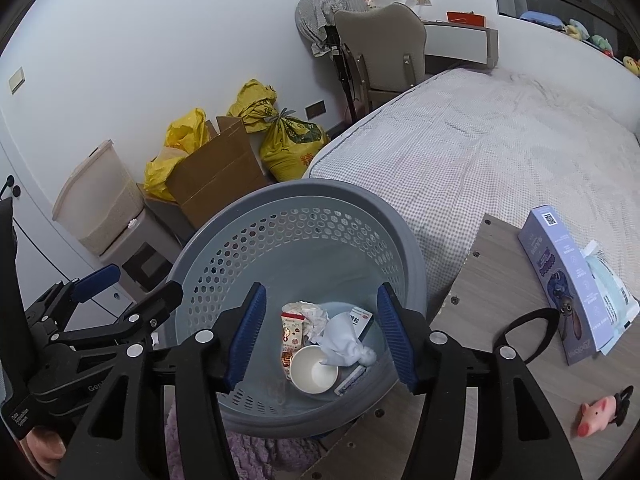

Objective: Collect trash
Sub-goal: 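Open the left tool over the basket while the right tool releases the tissue, then move both tools back to the table toward the black hair tie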

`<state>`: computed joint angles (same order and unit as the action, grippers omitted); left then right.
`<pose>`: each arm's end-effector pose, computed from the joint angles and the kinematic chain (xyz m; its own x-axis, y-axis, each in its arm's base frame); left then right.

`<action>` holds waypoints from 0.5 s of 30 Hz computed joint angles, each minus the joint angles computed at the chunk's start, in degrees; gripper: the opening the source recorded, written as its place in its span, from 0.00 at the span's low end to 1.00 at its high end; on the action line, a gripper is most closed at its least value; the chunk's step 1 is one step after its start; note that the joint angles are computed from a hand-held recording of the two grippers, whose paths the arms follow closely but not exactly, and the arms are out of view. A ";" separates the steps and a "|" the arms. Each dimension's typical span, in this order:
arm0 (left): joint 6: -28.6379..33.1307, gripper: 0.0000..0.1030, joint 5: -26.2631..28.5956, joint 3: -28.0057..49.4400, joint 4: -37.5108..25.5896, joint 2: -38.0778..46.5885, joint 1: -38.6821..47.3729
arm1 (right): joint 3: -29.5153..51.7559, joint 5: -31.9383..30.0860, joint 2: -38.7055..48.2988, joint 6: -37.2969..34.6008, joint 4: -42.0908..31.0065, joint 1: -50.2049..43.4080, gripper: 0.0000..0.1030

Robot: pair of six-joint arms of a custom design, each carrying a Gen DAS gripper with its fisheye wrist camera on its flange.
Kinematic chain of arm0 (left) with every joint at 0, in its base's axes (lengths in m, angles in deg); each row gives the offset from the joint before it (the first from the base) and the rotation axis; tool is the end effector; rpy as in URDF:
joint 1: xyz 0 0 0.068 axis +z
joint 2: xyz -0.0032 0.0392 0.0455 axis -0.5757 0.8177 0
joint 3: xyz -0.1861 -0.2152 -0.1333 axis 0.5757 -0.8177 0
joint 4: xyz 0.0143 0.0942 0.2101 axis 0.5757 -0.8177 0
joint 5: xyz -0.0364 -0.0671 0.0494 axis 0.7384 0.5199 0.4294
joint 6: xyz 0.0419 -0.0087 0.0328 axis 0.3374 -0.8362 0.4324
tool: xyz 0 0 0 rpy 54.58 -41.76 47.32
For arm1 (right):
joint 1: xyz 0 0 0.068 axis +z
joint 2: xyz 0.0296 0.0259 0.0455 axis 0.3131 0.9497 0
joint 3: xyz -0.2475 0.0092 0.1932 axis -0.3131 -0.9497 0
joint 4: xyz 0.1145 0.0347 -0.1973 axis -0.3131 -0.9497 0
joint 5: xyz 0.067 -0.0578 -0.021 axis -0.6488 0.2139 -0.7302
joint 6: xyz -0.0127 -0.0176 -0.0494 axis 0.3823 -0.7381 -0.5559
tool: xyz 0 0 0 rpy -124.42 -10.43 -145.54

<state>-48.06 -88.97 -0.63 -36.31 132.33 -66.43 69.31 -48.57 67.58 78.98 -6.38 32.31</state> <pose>0.2465 -0.1305 0.1308 -0.7137 -0.0673 -0.6972 -0.1346 0.9900 0.0422 0.2742 0.0770 0.1324 -0.7483 -0.1010 -0.6557 -0.3206 0.9203 0.2241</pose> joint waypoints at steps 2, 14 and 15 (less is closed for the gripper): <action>-0.25 0.91 -0.42 -0.21 -0.08 -0.29 -0.38 | -0.99 0.04 -0.83 0.02 0.30 -0.35 0.56; -2.11 0.94 -0.12 0.54 -0.60 -0.55 -5.09 | -8.42 -0.13 -6.62 0.09 2.54 -6.53 0.61; -2.32 0.94 -0.38 0.97 -0.92 -0.43 -5.94 | -9.44 -0.64 -7.50 -0.35 2.79 -8.17 0.61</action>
